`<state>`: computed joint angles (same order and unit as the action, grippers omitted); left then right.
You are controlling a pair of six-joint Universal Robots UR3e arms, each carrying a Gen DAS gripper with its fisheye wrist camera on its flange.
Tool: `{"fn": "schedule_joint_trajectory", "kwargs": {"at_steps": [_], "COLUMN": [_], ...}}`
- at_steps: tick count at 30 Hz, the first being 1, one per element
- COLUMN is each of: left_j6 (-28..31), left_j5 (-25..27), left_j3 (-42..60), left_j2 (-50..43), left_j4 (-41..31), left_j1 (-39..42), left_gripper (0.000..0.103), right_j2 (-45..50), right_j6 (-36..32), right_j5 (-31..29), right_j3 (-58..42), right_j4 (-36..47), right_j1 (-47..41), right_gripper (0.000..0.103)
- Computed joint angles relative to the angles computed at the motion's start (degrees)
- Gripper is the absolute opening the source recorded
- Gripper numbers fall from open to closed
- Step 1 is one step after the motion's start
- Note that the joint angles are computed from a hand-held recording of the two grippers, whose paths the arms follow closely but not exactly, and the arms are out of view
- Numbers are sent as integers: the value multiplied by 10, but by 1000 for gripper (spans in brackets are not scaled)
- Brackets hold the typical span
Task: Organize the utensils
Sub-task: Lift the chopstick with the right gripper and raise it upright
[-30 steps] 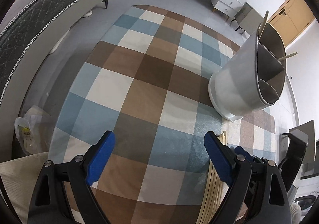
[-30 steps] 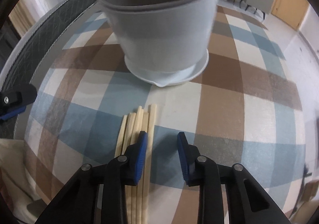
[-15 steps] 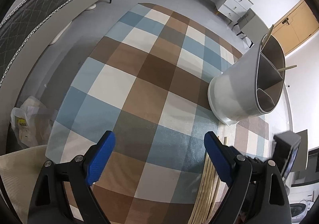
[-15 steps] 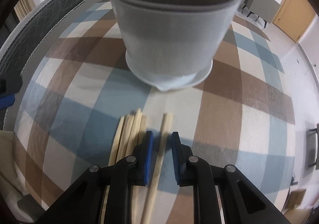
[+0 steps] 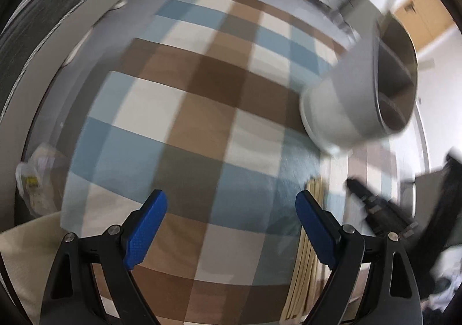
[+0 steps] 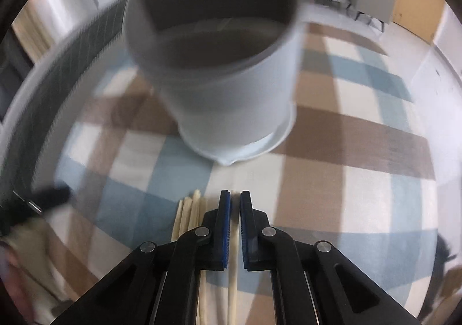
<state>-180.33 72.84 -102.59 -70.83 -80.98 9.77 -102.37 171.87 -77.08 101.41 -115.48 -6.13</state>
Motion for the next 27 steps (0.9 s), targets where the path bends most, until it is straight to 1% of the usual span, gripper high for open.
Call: {"fn": "schedule_joint_trajectory", "kwargs": {"at_steps": [1, 3, 5, 6, 7, 8, 9, 10, 12, 14, 17, 18, 20, 21, 24, 25, 27], "left_j6": [6, 21, 40, 49, 51, 45, 43, 40, 31, 25, 17, 21, 18, 10, -1, -1, 2], "left_j5": [3, 0, -16, -23, -18, 0, 12, 22, 29, 37, 80, 89, 126, 131, 133, 138, 137], "left_j3": [-2, -8, -14, -19, -24, -35, -42, -48, -60, -69, -76, -79, -82, -84, -77, -67, -44], "left_j2": [-3, -11, -20, -20, -20, -18, -16, -16, -11, -12, -21, -23, -30, -24, -25, -32, -40], "left_j4": [2, -1, -19, -24, -19, 0, 15, 26, 40, 50, 87, 95, 113, 115, 102, 91, 51], "left_j1": [-12, -34, -54, -61, -73, -93, -106, -117, -126, -138, -181, -193, -224, -234, -233, -235, -228], "left_gripper": [87, 87, 87, 87, 87, 87, 87, 87, 87, 87, 87, 87, 88, 88, 88, 90, 90], "right_j2": [-15, -68, -133, -151, -181, -197, -203, -202, -208, -224, -241, -251, -257, -256, -257, -257, -255], "right_j6": [-3, -20, -52, -68, -95, -114, -117, -100, -112, -146, -199, -229, -263, -268, -286, -287, -294], "right_j5": [17, 88, 166, 192, 230, 256, 270, 272, 283, 302, 324, 330, 346, 349, 354, 352, 351], "right_j3": [2, 6, 21, 25, 31, 33, 34, 40, 39, 34, 20, 10, -6, -6, -22, -24, -27], "right_j4": [8, 48, 106, 129, 179, 221, 247, 246, 271, 318, 381, 421, 465, 467, 491, 493, 504], "right_j1": [-19, -91, -175, -209, -263, -302, -323, -324, -346, -378, -419, -440, -461, -462, -466, -466, -471], "right_gripper": [5, 5, 5, 5, 5, 5, 5, 5, 5, 5, 5, 5, 5, 5, 5, 5, 5]}}
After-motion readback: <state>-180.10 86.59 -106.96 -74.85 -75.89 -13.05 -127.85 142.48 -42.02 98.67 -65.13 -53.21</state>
